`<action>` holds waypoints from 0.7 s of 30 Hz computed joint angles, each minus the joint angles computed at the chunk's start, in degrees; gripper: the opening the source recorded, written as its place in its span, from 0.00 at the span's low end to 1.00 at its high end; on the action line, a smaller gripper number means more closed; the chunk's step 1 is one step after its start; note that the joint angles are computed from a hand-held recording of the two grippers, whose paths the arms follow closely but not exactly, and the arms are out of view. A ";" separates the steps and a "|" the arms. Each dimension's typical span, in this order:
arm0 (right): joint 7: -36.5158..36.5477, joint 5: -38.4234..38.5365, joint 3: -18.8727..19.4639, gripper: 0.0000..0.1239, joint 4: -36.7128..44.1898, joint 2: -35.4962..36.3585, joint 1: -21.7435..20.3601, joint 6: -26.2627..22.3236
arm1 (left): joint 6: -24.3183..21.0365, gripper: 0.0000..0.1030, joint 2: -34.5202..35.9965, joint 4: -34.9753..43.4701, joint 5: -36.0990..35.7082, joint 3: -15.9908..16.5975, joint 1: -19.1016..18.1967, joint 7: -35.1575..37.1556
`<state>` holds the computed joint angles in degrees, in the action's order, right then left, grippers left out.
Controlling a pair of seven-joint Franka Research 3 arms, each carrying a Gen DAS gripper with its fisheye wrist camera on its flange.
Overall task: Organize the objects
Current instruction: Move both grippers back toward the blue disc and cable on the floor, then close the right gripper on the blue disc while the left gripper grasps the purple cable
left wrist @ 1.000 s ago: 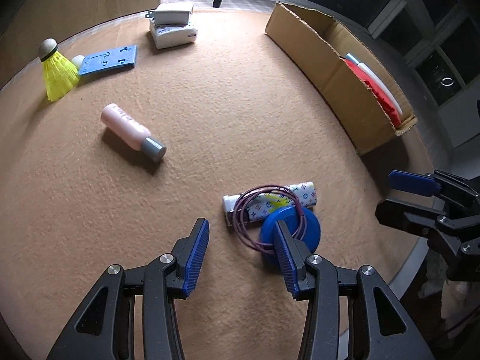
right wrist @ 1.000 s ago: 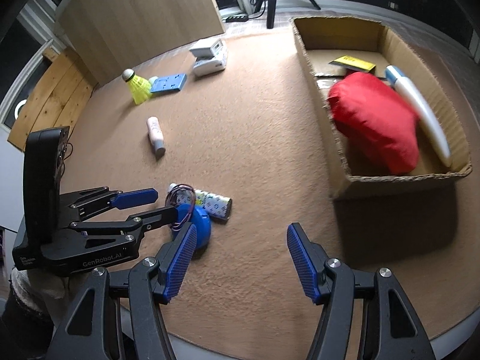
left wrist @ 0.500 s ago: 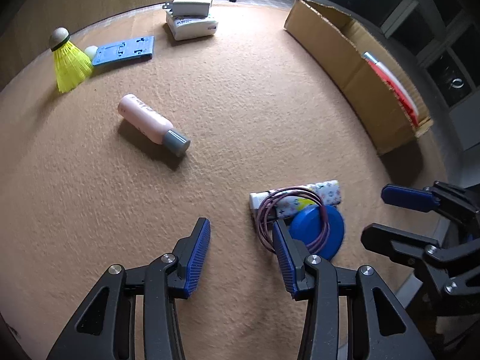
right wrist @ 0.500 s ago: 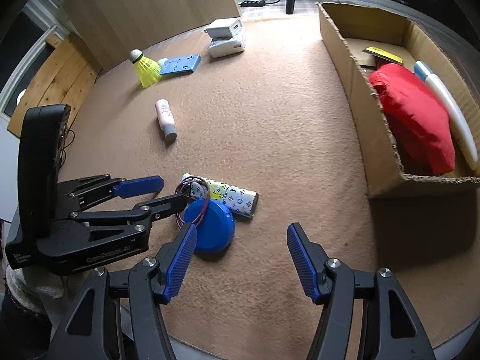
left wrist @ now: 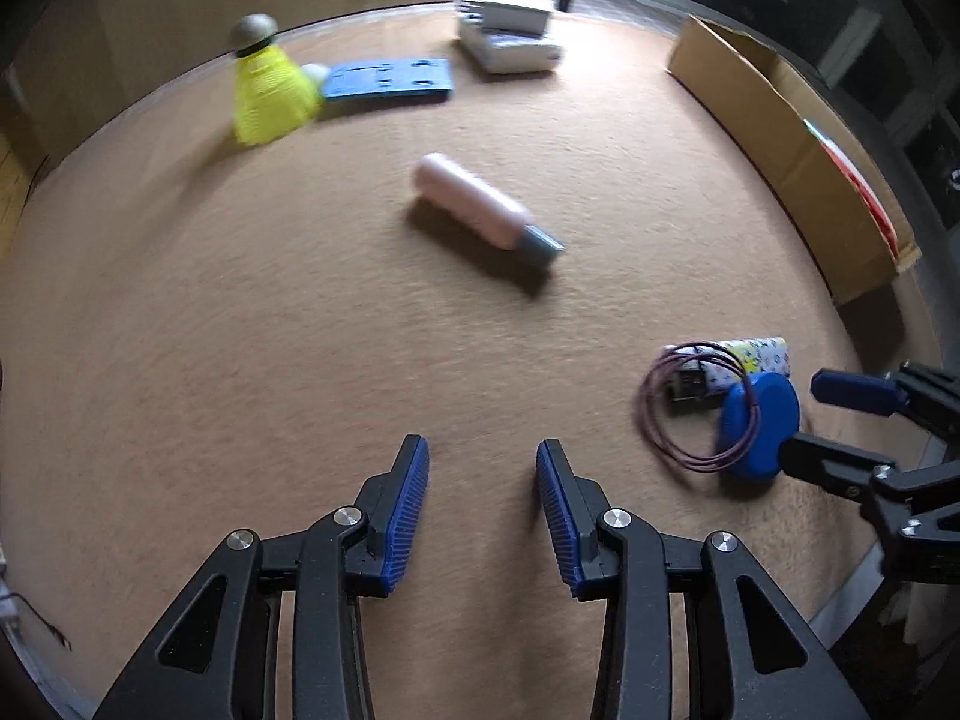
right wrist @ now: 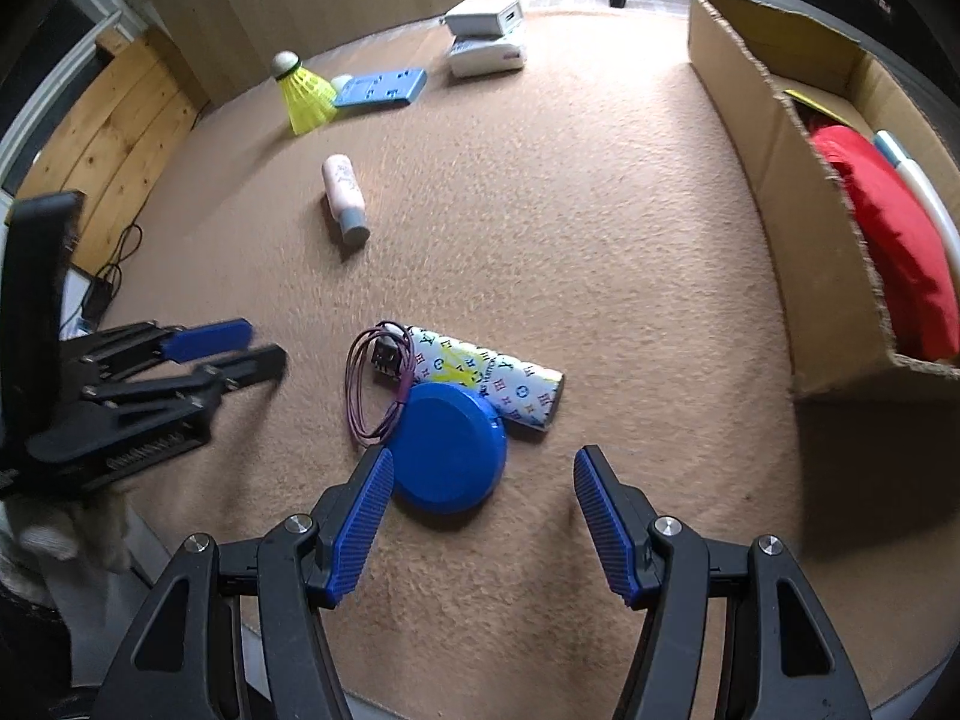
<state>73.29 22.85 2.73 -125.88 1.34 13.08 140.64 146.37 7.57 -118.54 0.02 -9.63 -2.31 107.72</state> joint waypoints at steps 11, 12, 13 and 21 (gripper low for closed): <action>8.00 -18.54 0.98 0.50 -2.44 0.50 2.89 8.08 | -3.17 0.40 -2.12 0.21 -10.12 0.03 0.98 8.52; 9.20 -19.78 0.77 0.50 -2.53 0.51 2.81 8.43 | -3.38 0.40 -1.89 0.38 -11.01 0.28 1.39 9.82; 10.29 -20.82 0.56 0.50 -2.51 0.57 2.68 8.60 | -3.64 0.40 -1.66 0.58 -11.63 0.41 1.67 10.79; 10.37 -20.26 -0.97 0.50 -2.05 0.95 0.25 8.15 | -4.29 0.44 0.76 1.81 -13.32 -1.43 1.11 13.21</action>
